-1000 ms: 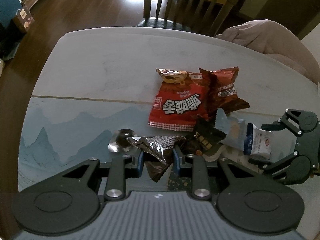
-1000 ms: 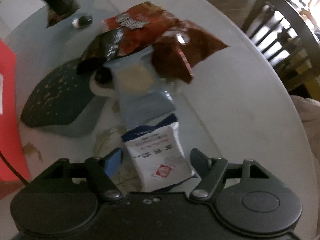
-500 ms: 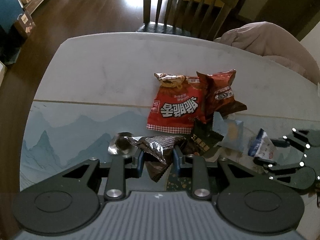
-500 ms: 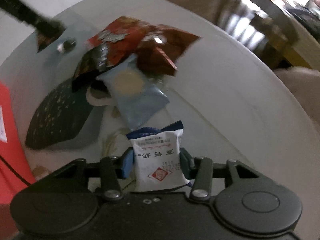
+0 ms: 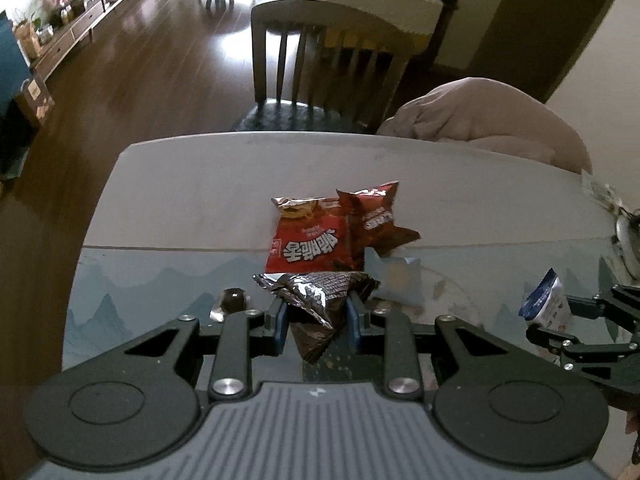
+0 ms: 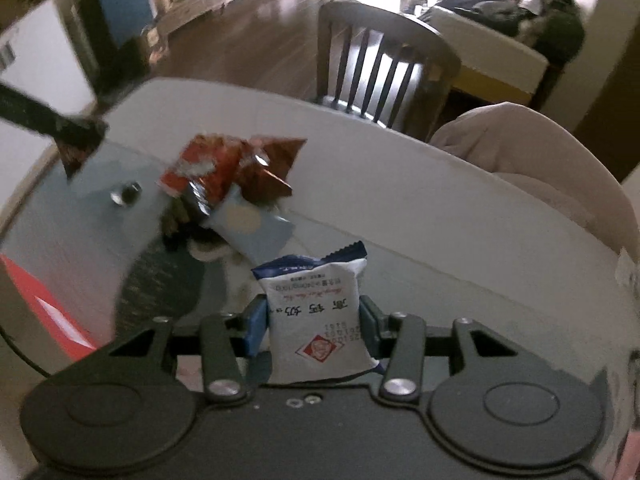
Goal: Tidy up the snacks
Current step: 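Carry both snacks over the box and open both tools to drop them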
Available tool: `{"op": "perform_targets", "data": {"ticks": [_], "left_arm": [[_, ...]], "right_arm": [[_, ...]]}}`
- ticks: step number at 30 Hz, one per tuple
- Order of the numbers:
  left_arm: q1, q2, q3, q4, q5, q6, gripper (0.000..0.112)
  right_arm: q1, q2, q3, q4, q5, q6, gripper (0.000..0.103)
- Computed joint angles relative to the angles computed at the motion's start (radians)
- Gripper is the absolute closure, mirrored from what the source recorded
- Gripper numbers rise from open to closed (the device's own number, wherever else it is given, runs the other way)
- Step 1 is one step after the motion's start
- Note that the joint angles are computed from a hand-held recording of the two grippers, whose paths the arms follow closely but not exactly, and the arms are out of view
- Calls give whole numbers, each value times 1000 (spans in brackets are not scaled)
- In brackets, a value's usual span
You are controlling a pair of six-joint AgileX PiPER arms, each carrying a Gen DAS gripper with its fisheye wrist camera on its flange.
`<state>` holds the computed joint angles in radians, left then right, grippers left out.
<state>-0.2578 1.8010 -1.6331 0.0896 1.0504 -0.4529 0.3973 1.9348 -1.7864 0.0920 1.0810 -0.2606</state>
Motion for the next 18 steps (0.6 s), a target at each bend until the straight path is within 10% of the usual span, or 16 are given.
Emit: {"op": "perform_targets", "data": {"ticks": [18], "left_arm": [[-10,-408,357,-96,65,126,84]], "right_arm": [[300,-308,213,-106,94,427,56]]}}
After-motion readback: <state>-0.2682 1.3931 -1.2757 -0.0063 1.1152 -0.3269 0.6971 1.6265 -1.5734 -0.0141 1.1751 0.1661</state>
